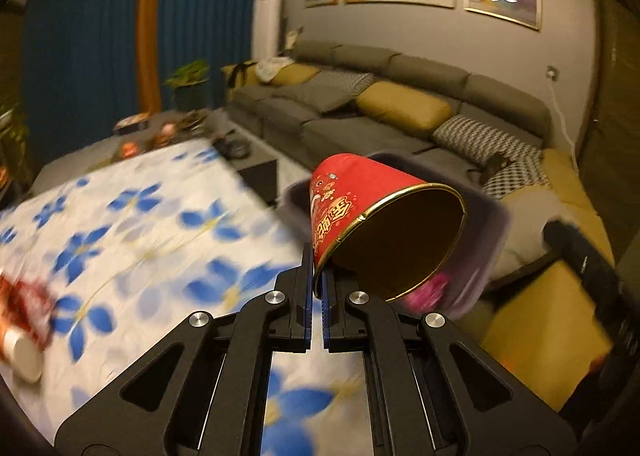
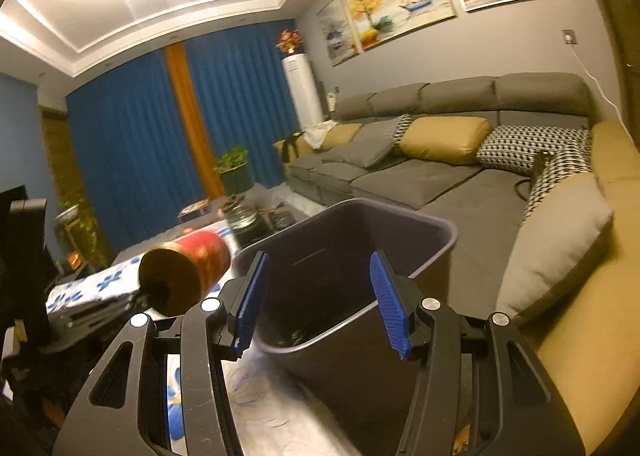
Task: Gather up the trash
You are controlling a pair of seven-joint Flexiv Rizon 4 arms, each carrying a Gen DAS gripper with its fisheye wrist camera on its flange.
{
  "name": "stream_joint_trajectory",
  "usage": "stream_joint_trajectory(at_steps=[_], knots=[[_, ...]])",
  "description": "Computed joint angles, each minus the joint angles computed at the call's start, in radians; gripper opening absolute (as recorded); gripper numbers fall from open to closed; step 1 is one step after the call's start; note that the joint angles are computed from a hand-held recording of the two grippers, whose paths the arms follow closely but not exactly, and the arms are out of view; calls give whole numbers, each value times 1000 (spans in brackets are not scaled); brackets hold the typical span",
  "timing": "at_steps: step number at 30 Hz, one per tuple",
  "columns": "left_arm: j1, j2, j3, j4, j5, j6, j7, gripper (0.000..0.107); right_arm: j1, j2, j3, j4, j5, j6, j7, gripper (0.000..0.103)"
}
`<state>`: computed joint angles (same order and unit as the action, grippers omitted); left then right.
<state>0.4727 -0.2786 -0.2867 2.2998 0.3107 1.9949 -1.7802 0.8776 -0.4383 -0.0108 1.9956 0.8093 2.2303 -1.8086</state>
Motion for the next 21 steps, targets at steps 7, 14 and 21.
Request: stream_joint_trajectory(at_steps=[7, 14, 21], knots=[[-100, -105, -5, -139, -59, -24, 63, 5, -13, 7, -19, -6, 44, 4, -38, 53], [-147, -126, 71, -86, -136, 54, 59, 73, -35, 5, -5, 1, 36, 3, -32, 53], [-340, -39, 330, 77, -319, 203, 131, 87, -30, 16, 18, 8, 7, 14, -30, 56]])
